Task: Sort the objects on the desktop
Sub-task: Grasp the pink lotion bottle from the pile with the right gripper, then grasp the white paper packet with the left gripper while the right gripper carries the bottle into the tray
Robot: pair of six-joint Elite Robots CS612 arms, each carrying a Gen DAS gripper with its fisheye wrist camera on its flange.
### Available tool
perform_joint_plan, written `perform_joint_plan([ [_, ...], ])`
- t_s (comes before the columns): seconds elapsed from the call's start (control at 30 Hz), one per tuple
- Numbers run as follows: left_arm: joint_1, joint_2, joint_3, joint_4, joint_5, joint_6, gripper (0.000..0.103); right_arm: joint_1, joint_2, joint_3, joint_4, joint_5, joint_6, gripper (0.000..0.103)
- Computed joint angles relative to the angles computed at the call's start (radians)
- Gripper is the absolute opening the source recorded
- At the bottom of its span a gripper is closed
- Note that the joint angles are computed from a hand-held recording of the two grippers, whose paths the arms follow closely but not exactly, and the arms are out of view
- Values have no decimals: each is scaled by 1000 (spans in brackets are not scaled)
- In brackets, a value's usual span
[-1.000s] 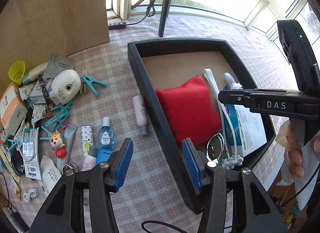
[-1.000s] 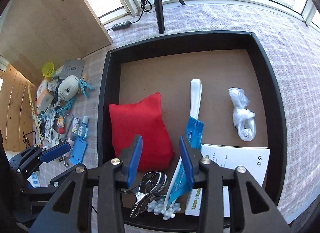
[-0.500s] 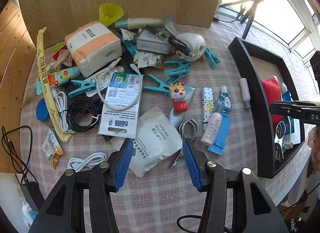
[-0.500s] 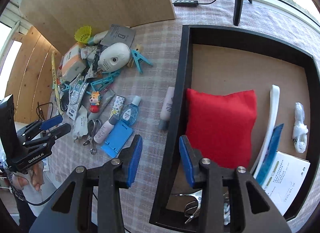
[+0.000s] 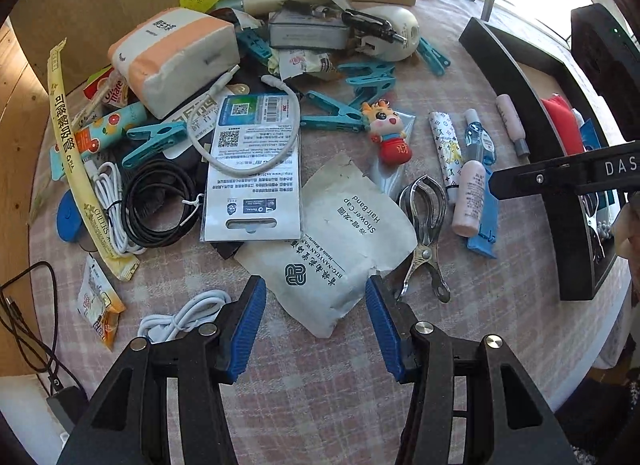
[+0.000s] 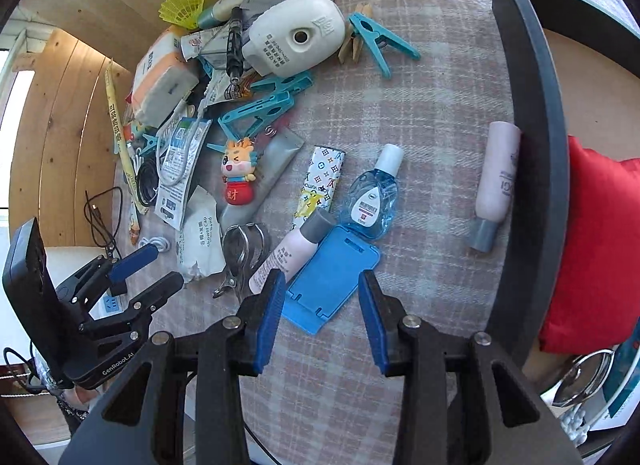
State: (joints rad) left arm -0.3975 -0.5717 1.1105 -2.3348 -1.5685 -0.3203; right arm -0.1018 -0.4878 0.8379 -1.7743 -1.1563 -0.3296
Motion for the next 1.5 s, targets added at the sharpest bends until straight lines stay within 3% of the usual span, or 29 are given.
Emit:
perform_joint_plan([
  [0.27,1,42,-65,36,16,95,71,20,34,-51,17,-10,50,38],
  [0.53,-8,80,-119,67,38,138,71,53,58,-94,27,-59,42,38],
  [0.7,-10,73,-102,32,26,136,62,56,45,-65,16,-62,14,36],
  [0.8,-13,66,-89,21,26,138,56,51,40,-52,19,-60,5,28],
  [0.87,-15,60,-77,9,27,125,47,46,35,-41,21,-48,-3,21],
  [1.07,-15,26,-19,-43,0,48,23,41,11,17,-33,-37,-26,20],
  [1.23,-17,-6,27,-102,16,-16,16,34,-15,63,-82,-27,-29,20],
  [1.5,-24,-32,33,-141,28,-28,13,-14,-57,103,-117,28,-94,20],
])
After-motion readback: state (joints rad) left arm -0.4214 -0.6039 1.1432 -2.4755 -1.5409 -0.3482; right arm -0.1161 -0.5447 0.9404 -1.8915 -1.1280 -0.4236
